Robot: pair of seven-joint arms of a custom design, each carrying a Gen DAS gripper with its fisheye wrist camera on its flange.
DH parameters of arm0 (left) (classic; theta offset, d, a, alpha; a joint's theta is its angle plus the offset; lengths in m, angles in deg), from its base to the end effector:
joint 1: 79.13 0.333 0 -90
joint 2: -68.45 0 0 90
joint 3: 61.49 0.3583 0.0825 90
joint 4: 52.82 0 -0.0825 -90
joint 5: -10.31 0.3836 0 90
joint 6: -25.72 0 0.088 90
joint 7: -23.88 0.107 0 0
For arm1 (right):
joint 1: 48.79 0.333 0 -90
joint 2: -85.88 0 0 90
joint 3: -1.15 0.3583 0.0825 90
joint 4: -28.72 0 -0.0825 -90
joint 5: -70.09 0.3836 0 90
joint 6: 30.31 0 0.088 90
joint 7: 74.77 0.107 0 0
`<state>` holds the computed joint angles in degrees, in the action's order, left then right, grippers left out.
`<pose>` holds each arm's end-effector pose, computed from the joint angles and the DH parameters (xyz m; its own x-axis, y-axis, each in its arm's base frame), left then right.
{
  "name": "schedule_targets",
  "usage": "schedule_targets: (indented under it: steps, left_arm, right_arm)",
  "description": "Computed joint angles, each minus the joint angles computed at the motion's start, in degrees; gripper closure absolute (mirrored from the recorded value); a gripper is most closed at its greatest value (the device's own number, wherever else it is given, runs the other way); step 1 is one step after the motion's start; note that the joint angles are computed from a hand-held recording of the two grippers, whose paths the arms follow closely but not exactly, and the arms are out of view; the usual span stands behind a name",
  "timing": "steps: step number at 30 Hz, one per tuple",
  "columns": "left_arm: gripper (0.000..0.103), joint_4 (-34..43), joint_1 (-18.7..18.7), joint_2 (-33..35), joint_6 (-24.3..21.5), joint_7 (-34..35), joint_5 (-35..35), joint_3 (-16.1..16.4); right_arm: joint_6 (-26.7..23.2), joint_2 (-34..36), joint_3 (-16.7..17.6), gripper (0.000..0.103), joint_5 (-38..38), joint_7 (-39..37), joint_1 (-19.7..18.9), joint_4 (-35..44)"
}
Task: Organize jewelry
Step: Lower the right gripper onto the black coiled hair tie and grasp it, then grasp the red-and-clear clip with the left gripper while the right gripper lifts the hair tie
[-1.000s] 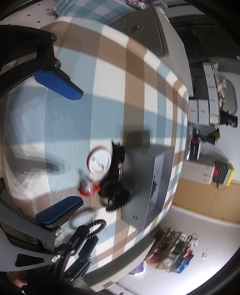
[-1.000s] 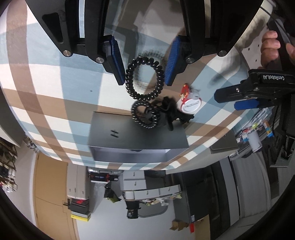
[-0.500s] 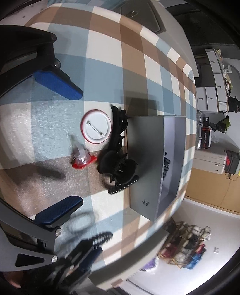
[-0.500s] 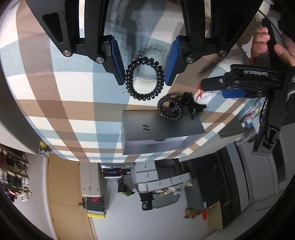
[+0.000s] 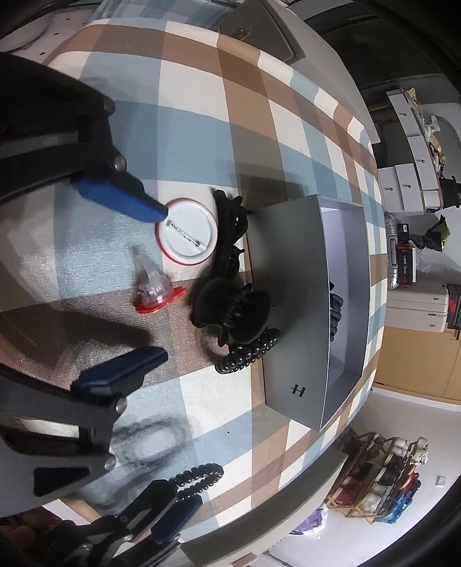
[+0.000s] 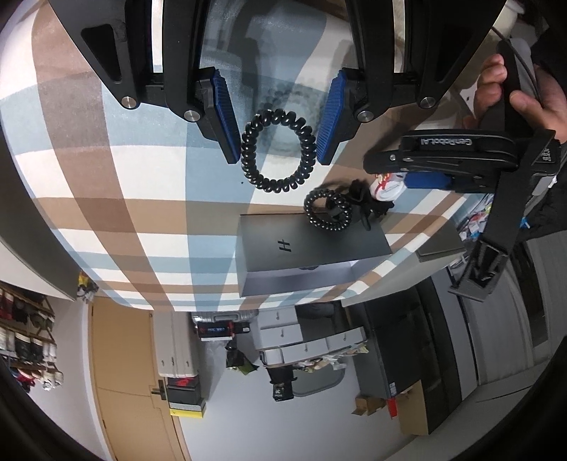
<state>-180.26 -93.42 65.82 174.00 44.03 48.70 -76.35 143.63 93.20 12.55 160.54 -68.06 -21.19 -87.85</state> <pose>0.4733 -0.2790 0.4761 0.1863 -0.9814 0.0465 -0.8023 -0.1793 -0.5694 0.5070 0.3069 0.4670 0.6309 -0.7531 -0.1866 -0.5277 -0.2402 -0.8148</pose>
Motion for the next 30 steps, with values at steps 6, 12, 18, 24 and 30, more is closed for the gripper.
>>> schedule_targets:
  steps: [6,12,18,24,30]
  left_arm:
    - [0.066,0.48,-0.27,-0.14,-2.54,0.35,0.93,-0.13]
    - [0.078,0.31,-0.08,-0.50,-2.63,3.30,-1.32,0.19]
    - [0.078,-0.64,0.15,-1.48,-1.97,3.41,-1.37,-0.16]
    - [0.078,-2.11,0.92,-3.17,-0.59,2.31,-0.77,-0.53]
    - [0.078,-3.44,2.08,-5.13,0.96,1.30,0.29,-0.97]
  right_arm:
    - [-0.72,-0.34,-0.05,0.060,-1.09,1.60,-0.29,-0.41]
    - [-0.56,-1.20,-0.19,0.060,2.76,-3.16,0.17,-0.43]
    - [-2.49,-1.04,-0.58,0.060,-0.84,1.45,0.07,-0.73]
    - [-3.78,-0.84,-0.11,0.060,-4.50,6.84,-0.73,-0.95]
    - [-4.35,-1.13,0.25,0.060,-3.99,6.55,-0.86,-0.51]
